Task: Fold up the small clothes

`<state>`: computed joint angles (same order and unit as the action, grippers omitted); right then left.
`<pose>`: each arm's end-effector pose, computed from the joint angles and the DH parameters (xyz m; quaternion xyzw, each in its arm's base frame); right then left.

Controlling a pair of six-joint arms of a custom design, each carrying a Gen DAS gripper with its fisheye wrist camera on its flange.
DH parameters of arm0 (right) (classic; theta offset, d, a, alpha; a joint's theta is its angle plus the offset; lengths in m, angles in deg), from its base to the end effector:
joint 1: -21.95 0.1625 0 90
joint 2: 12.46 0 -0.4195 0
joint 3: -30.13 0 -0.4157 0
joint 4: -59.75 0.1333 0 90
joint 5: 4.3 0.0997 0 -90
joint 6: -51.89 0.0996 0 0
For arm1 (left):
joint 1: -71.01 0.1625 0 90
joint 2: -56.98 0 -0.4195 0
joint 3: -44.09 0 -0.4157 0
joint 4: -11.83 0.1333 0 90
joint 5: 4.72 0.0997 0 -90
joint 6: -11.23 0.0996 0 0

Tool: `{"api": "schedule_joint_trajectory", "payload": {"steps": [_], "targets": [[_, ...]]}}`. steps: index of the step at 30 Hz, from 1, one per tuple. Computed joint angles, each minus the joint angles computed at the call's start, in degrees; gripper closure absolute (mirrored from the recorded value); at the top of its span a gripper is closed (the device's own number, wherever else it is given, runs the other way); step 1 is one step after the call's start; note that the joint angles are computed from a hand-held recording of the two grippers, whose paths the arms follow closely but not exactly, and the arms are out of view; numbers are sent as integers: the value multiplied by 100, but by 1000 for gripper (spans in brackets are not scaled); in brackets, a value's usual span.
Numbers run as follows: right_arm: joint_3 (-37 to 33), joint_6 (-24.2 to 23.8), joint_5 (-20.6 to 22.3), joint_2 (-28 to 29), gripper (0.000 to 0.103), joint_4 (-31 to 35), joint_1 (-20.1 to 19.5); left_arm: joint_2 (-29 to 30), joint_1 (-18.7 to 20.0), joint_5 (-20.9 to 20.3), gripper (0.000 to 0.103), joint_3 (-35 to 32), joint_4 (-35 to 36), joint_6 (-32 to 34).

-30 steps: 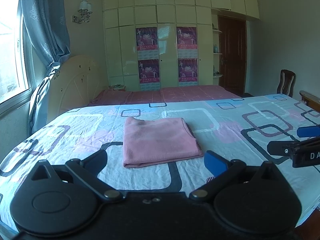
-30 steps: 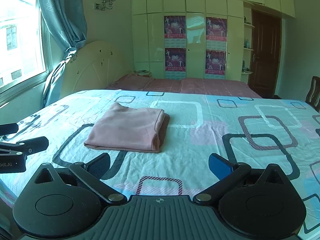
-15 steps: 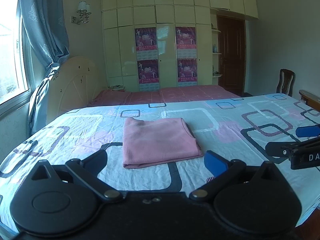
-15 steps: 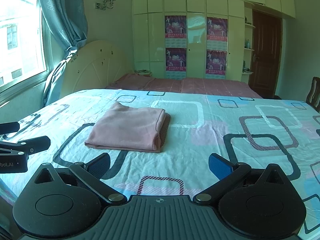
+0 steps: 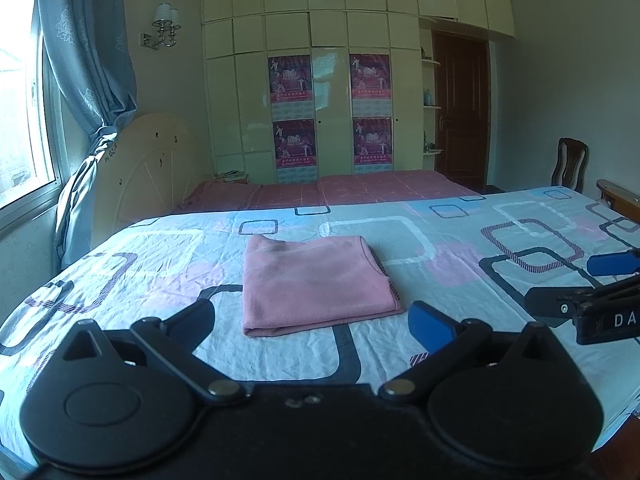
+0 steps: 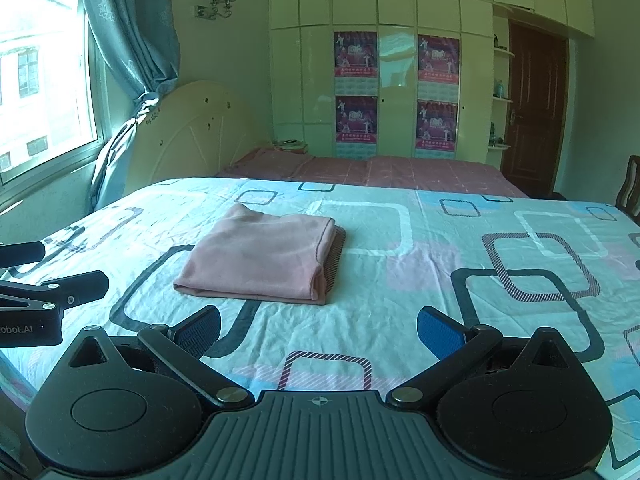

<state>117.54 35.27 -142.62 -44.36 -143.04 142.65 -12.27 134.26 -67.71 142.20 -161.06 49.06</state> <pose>0.4086 -0.5728 0.0896 0.1417 -0.8122 0.4780 0.3029 -0.1300 -0.6546 0.3827 0.3731 0.7890 -0.4195 0.2497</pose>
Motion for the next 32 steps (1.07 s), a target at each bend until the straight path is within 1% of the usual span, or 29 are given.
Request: {"api": "schedule_joint_trajectory", "payload": {"steps": [5,19,26,32], "targets": [[24,4,21,-14,0,-13,3,-18,31,-71,1,0,41,-38],[34,19,7,-26,0,-1,1,-6,59,-111,1,-11,57,-11],[25,1,-2,-17,0,-27,8,15,91,-152,1,-19,-46,79],[-9,-12,18,6,0,-7,10,-2,91,-152,1,-3,34,109]]}}
